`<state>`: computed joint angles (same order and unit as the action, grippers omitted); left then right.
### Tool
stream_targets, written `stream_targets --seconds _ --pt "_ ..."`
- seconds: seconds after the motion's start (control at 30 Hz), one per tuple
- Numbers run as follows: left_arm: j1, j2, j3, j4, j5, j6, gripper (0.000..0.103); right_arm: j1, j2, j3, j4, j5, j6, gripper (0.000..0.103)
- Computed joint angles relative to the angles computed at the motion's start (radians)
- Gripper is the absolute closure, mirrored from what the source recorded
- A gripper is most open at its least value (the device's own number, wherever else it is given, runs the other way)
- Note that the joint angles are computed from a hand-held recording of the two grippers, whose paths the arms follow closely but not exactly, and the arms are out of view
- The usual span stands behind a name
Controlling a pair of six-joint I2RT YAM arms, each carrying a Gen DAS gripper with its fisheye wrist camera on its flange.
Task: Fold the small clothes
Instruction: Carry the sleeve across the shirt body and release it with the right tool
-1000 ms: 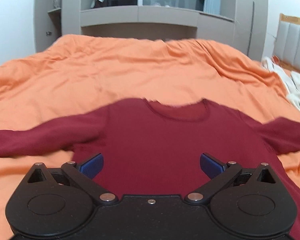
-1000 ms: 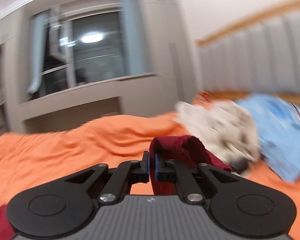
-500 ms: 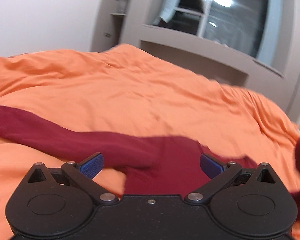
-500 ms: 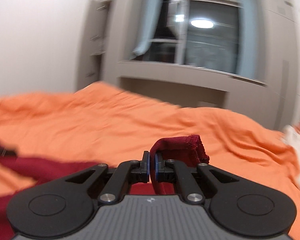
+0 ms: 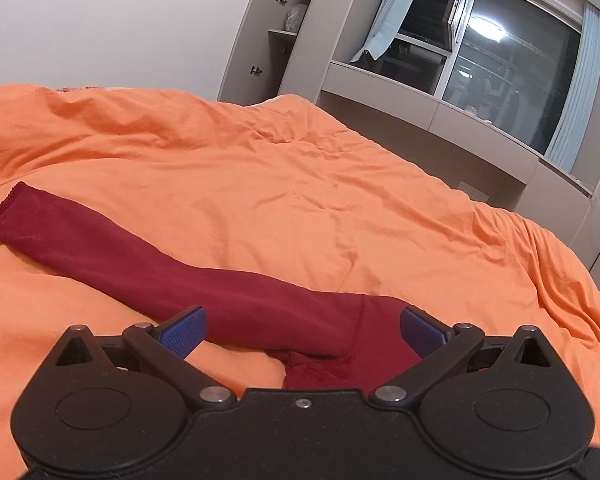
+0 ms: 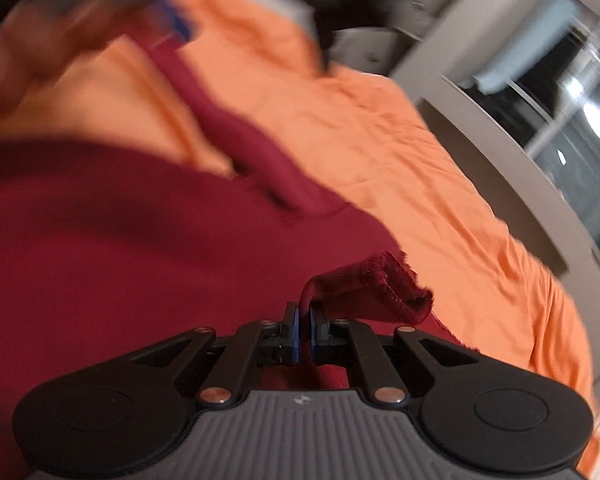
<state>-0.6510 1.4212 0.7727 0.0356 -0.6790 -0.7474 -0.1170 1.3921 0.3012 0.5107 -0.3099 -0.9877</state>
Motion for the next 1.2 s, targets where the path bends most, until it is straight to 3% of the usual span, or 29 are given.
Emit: stream_targets --seconds 0.13,0.27,0.37,0.43,0.57,0.63,0.73,0.83,0.97,1.1,1.2 --pt "0.0 0.016 0.006 0.006 0.014 0.002 0.001 0.033 0.045 -0.039 0.099 0.031 -0.056 0.095" --pt "0.01 0.039 0.015 0.014 0.042 0.022 0.001 0.023 0.048 -0.035 0.083 -0.001 -0.074 0.087" --pt "0.01 0.055 0.023 0.009 0.062 0.022 0.001 -0.033 -0.005 -0.048 0.045 -0.069 -0.077 0.061" --pt "0.015 0.066 0.029 0.003 0.08 0.021 0.001 -0.115 -0.064 -0.047 -0.019 -0.163 -0.056 0.031" --pt "0.021 0.106 0.054 -0.018 0.131 0.025 0.001 -0.378 -0.133 0.041 -0.306 -0.422 -0.109 0.012" --pt "0.018 0.143 0.077 -0.034 0.157 0.042 0.001 -0.501 -0.126 0.068 -0.359 -0.488 -0.152 0.002" --pt "0.005 0.203 0.116 -0.072 0.171 0.063 0.001 -0.636 -0.057 0.081 -0.279 -0.513 -0.184 0.0" --pt "-0.002 0.256 0.156 -0.115 0.188 0.083 0.001 -0.738 0.035 0.141 -0.278 -0.502 -0.185 0.0" --pt "-0.01 0.322 0.212 -0.191 0.198 0.106 0.001 -0.848 0.174 0.228 -0.234 -0.495 -0.069 0.0" --pt "-0.017 0.377 0.265 -0.268 0.177 0.12 0.001 -0.869 0.288 0.326 -0.2 -0.383 0.084 0.0" --pt "-0.033 0.406 0.304 -0.315 0.143 0.131 0.001 -0.852 0.366 0.382 -0.167 -0.306 0.118 0.0"
